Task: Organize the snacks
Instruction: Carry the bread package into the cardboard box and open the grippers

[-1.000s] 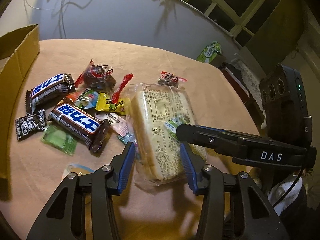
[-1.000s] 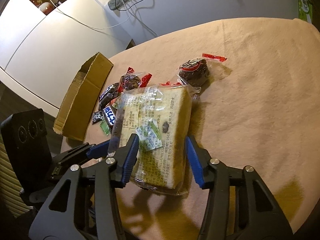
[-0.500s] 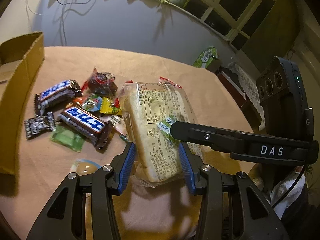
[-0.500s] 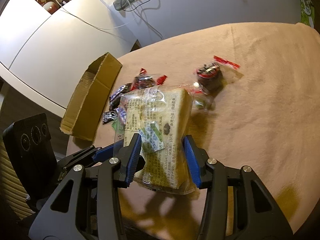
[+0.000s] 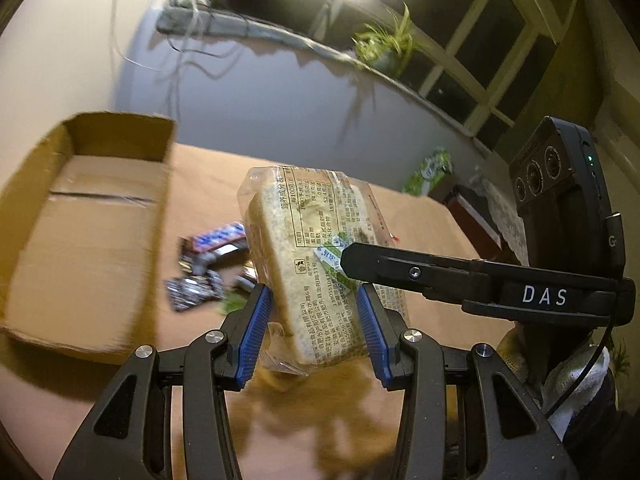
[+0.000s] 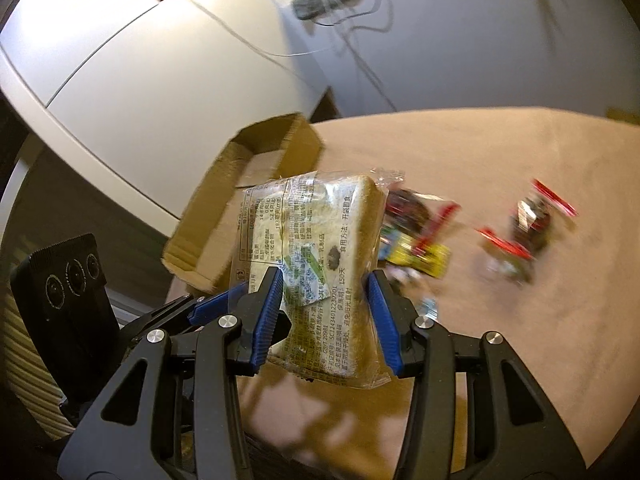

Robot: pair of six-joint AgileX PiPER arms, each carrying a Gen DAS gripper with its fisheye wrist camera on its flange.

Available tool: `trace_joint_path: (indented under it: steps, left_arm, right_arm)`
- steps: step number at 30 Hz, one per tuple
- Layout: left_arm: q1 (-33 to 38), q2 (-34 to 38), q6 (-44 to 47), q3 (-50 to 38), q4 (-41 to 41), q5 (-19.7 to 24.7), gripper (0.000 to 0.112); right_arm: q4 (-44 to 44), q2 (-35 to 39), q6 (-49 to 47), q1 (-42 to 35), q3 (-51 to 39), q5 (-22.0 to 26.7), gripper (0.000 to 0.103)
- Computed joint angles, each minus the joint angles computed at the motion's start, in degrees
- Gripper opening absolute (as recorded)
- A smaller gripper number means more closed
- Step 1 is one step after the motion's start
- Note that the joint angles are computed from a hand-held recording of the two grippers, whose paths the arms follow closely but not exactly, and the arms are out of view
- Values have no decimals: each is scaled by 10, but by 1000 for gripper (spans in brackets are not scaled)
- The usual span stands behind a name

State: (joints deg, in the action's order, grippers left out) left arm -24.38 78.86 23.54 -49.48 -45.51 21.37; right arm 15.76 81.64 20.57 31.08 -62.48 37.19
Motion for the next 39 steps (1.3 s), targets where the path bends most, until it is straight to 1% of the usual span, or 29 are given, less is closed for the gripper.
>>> trace_joint_path:
  steps: [1, 5, 8, 11, 13, 19, 23, 27, 32, 36, 39]
  left_arm:
    - [6, -5, -7, 0, 7, 0, 43]
    - [60, -29, 32, 17, -17, 11, 43]
    - [80, -41, 14, 16, 2, 16, 43]
    - [118, -56, 34, 25, -11, 26, 43]
    - [136, -57, 41, 22, -15, 33, 43]
    - [212, -60, 105, 32, -63, 62, 43]
    - [242, -51, 131, 32, -80, 71, 43]
    - [264, -38, 156, 35, -98, 78, 43]
    - [280, -23, 169, 35, -110, 89, 43]
    - [278, -23, 153, 35, -97, 83, 44]
    - [276, -30, 132, 38, -79, 71, 43]
  right_arm:
    - [-4, 17, 3, 10, -23, 1, 47]
    - [-16, 72, 15, 42, -93, 7, 47]
    - [-20, 107, 18, 59, -139, 12, 47]
    - [-21, 146, 18, 75, -187, 17, 47]
    - [-24, 176, 19, 85, -225, 24, 47]
    - [-11, 252, 6, 98, -321, 50, 47]
    - [-4, 296, -2, 102, -377, 68, 47]
    - [4, 334, -7, 102, -419, 87, 47]
    - [4, 357, -3, 105, -440, 95, 47]
    - [1, 366, 0, 107, -453, 102, 47]
    - [-26, 364, 18, 113, -457, 107, 47]
